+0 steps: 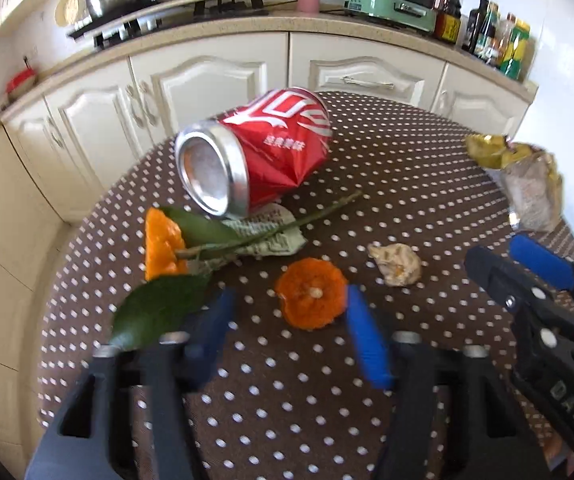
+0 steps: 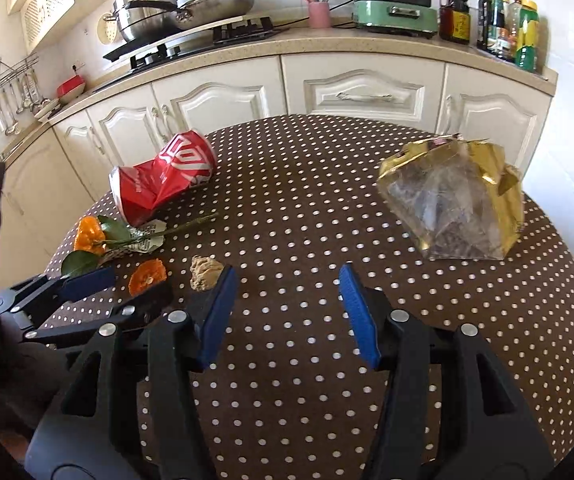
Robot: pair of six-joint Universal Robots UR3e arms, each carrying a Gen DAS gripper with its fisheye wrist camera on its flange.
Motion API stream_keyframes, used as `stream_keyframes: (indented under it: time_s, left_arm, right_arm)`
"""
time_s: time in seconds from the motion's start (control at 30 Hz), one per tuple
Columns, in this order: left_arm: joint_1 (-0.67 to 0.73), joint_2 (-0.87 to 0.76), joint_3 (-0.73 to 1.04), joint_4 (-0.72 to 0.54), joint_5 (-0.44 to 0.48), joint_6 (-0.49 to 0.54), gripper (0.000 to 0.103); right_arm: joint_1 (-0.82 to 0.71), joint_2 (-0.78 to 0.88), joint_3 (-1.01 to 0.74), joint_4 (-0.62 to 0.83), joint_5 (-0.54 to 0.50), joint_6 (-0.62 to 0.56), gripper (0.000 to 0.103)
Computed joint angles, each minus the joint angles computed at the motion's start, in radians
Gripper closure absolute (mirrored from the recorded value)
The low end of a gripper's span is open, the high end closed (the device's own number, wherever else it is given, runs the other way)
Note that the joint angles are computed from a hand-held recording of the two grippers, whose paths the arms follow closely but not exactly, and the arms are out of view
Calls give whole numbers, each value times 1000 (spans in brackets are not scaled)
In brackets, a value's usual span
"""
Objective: Collect trash
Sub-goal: 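Grasp the round orange peel with the left gripper while the right grasps the beige crumb, then carry both items over the bucket and open both grippers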
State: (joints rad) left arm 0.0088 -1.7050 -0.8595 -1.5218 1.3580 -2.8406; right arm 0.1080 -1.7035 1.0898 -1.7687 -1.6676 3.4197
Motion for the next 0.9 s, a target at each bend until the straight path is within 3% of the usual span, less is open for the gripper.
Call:
stream_keyframes:
  time_s: [0.03,0.2,0.47,0.5,0.53,0.57,0.73,0.9]
  left_arm:
    - [5,7,-8,2,-12,7,70]
    - [112,93,-76,-6,-128,12,72]
    - [353,227,-140,-99,-315,95,72]
    - [377,233,-139,-120,-329,111,72]
    - [399,240,-142,-136,-341,124,72]
    - [419,249,-147,-148,-350,132,72]
    - [515,291,-168,-214,-399,198,72]
    - [700,356,-170,-375,-487,345,72]
  right_arm:
    - [0,8,-7,5,3,-7,49]
    - [22,62,-79,43,32,-19,47]
    - [100,244,-258,114,-17,-40,45]
    - [104,260,-276,127,-12,-44,55]
    - [108,265,-282,128,-16,-45,73]
    - [114,271,-291,126,-20,-50,77]
    - [178,284,-317,121,-89,-21,78]
    - [284,313,-399,108,-120,23,78]
